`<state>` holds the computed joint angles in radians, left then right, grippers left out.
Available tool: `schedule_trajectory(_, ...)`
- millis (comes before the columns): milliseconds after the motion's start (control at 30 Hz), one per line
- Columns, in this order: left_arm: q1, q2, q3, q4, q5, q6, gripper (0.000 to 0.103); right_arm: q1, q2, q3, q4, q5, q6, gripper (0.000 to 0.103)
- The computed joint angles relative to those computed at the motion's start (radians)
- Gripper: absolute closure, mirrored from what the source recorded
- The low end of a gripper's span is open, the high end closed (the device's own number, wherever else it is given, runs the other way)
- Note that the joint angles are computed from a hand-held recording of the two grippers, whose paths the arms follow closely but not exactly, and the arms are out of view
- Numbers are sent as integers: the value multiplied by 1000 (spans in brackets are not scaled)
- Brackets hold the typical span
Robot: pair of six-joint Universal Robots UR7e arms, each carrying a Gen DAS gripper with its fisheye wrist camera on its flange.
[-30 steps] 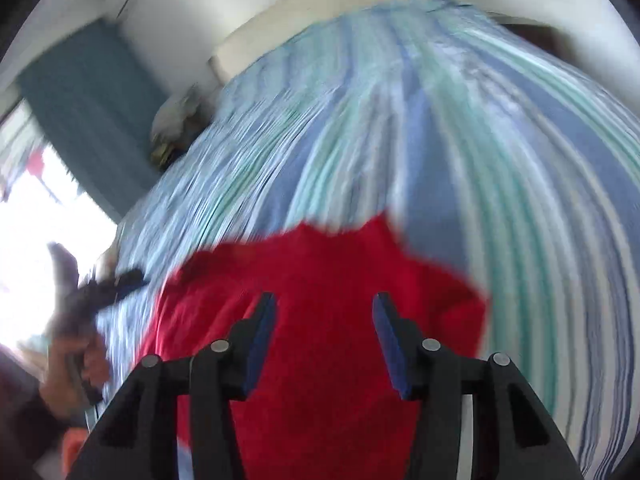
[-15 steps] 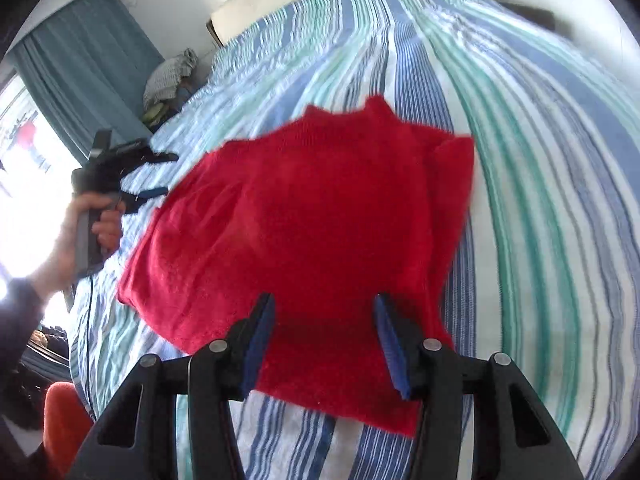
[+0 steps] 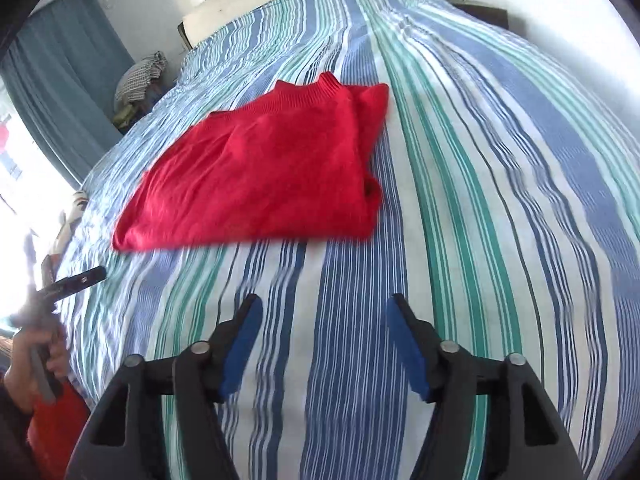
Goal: Fold small clothes
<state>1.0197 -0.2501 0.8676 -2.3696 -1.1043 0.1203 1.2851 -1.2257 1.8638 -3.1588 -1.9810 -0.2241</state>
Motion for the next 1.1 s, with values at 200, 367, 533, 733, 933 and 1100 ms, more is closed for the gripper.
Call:
schedule_trajectory(200,-50,-93,333,-222,58,39,6,25,60,128,-253,-135,-13,33)
schedule_trajectory(367,-76,-70,403,-345,163,163,1,62,156,114,-385,-247,-145,13)
schedule_trajectory(533,-65,-79,409,-336,134,163,1,64,201,102,-458,-265,-192,7)
schedule_trajectory(733,-64,-87,422,-341,130,180,1,69,224,108,-521,-279,-230,6)
schedule_trajectory(933,-68,-89,433,-349,138,188,1,74,227,106,-520,-286,-230,6)
schedule_trajectory(1100,-69,-84,429,-354,147,195,1,74,226,105,-518,-286,-230,6)
